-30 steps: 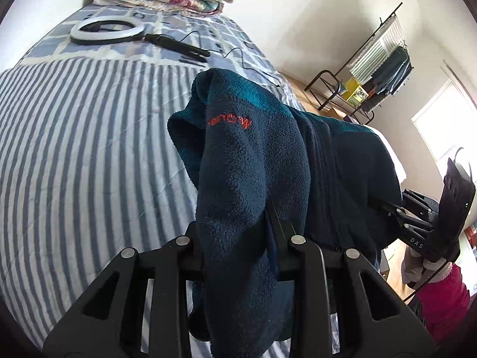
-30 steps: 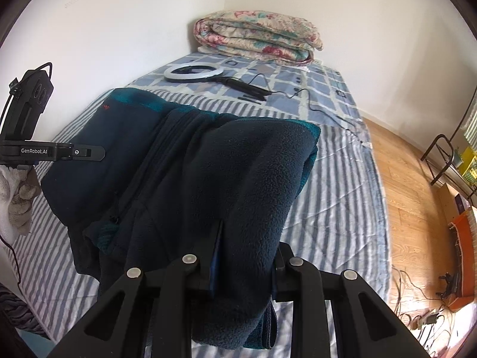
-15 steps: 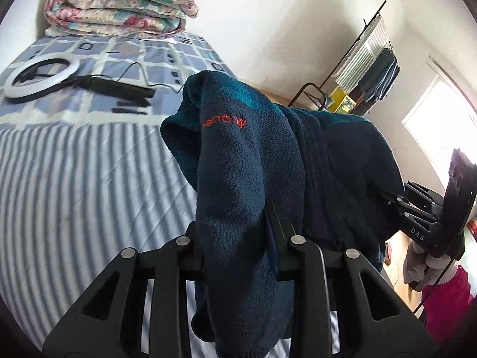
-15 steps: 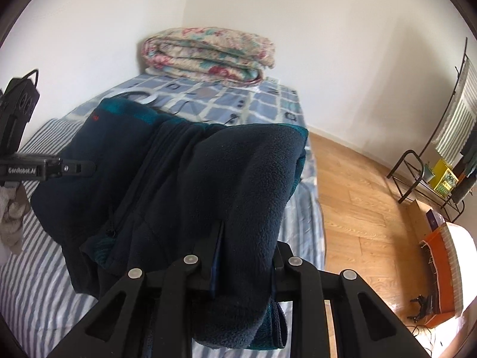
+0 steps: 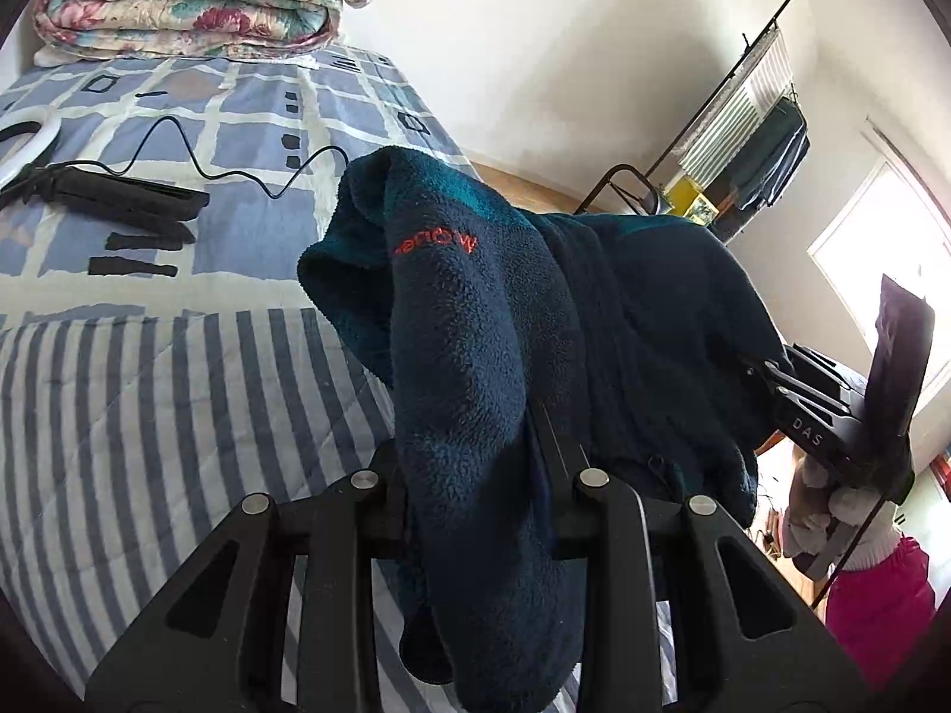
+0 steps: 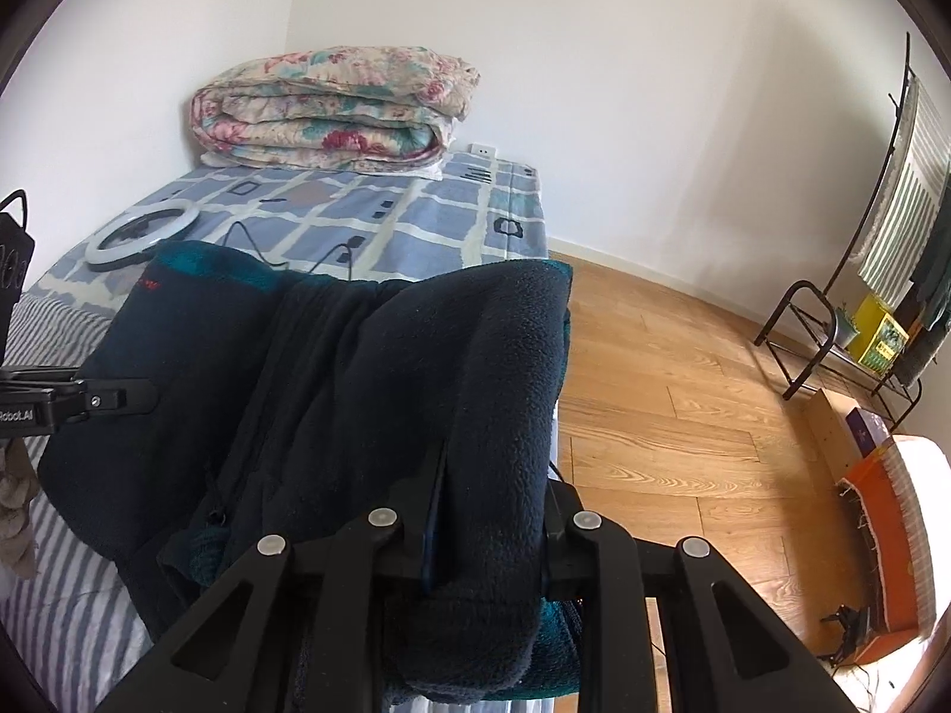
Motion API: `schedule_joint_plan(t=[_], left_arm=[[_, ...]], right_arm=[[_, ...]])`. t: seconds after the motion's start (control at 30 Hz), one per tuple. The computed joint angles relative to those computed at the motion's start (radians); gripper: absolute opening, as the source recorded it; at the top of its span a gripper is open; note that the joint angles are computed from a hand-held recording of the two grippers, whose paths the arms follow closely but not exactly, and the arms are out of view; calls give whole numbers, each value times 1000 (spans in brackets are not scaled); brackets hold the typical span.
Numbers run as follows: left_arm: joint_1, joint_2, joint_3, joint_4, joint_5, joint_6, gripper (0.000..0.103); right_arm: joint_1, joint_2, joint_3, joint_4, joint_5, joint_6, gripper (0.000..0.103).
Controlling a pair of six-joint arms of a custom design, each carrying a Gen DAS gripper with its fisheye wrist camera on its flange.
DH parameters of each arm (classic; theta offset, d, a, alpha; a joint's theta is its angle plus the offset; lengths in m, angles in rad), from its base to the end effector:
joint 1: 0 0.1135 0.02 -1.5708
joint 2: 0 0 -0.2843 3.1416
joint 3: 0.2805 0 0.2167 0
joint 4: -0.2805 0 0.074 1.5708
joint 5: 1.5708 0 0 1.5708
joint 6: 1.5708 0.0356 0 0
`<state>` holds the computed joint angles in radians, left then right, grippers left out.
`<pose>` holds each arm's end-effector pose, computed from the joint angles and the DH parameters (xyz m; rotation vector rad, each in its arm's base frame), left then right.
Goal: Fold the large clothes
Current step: 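Carry the lifted bundle with both tools toward the mattress middle, then lower the bundle onto the mattress and open both tools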
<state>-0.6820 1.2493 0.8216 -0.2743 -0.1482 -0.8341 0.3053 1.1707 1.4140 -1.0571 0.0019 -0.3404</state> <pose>0.1802 -0.1396 0.2809 -0.2584 2.3293 -0.6208 0.1642 0.0517 0.4041 -0.7557 2.2618 -0.0189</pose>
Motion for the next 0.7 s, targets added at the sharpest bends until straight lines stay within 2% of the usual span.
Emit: schedule_joint_plan(t=[0.1,0.2,0.27,0.33,0.37,0.47,0.53,0.7], left_arm=[[18,73,-24,43,-16,27,28],[62,113,-97,107,7,34,28],[102,110,-170,204,64,18,30],[98,116,-183,228,49,24,31],[83,119,-176,221,24,25,33],[61,105,-164,189,-3,7,39],[45,84,-144,134,-37,-7,45],[-86,18,-56,-58,-180,-13,46]], right_arm=[[-74,37,-105,112,-78,-28,22],[-105,89,-214,217,-43,-62,24],[-139,121,-253,250,-36,-78,31],[-162,124,-281,288,-32,-72,41],[-171,122,-285,296,-29,-67,50],[-180,110,-265,288,-11,-52,60],[-186,97,-254,283,13,-37,63],[-182,20,-221,229,22,-6,63]])
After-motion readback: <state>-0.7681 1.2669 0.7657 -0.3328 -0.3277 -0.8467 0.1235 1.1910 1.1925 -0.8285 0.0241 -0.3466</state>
